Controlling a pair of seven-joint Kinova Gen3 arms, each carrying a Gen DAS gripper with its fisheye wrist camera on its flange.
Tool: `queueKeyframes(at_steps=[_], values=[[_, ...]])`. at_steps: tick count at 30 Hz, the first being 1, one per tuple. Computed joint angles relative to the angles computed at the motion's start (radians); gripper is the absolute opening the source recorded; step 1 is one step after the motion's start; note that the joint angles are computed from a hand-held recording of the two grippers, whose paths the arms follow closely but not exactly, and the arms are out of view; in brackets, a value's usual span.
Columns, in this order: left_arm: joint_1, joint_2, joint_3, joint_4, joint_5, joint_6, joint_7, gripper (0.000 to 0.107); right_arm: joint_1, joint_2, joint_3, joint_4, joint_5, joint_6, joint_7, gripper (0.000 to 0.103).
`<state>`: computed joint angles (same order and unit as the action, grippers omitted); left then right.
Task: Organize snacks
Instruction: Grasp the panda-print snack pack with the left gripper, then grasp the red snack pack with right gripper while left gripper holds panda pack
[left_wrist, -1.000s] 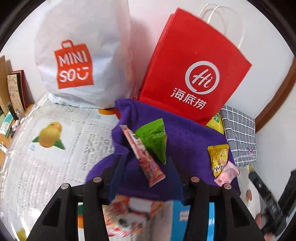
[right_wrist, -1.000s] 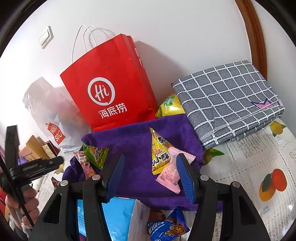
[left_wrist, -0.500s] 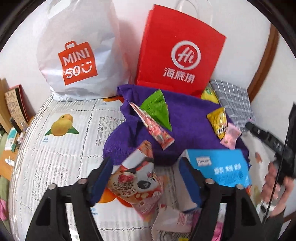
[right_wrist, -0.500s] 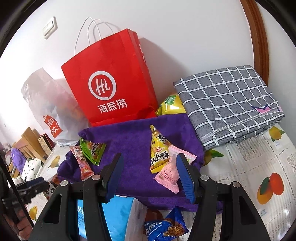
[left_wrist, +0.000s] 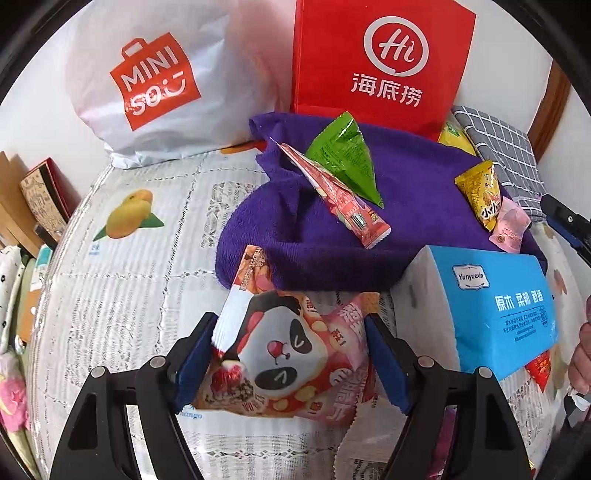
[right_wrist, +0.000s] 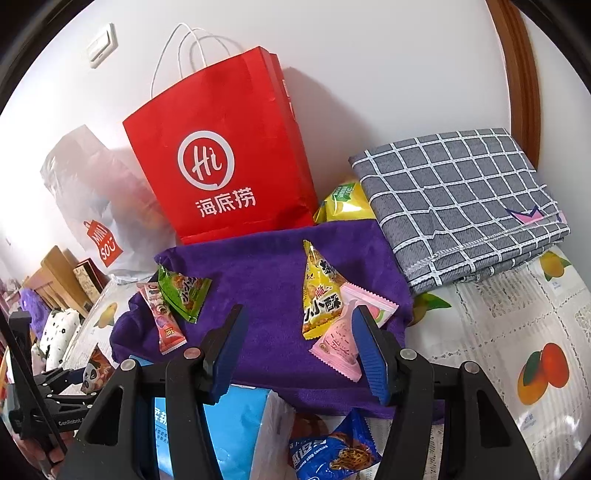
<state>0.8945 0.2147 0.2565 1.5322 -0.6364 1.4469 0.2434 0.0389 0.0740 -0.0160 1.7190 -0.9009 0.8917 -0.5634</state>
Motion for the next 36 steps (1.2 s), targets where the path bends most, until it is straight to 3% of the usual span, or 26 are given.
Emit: queueKeyframes(at_steps=[5, 7, 20, 31, 36], values=[[0.001, -0.015, 0.007, 0.024, -0.009, -0.051, -0.004, 0.061, 0.003, 0.001, 0.002, -0.004, -0.002, 0.010, -0.003, 0.058], [0.008, -0.022, 0.012, 0.026, -0.026, -0.059, 0.003, 0.060, 0.006, -0.001, 0.003, -0.003, -0.007, 0.011, 0.000, 0.058], [0.033, -0.076, 0.051, 0.070, -0.143, -0.045, 0.154, 0.059, 0.007, -0.044, 0.023, 0.016, -0.037, -0.005, 0.073, 0.058], [0.042, -0.091, 0.084, 0.093, -0.210, -0.017, 0.247, 0.059, 0.029, -0.054, 0.053, 0.038, 0.039, 0.052, 0.061, 0.058], [0.048, -0.114, 0.099, 0.121, -0.242, -0.030, 0.297, 0.060, 0.063, -0.092, 0.096, 0.085, 0.075, 0.114, 0.110, 0.058]])
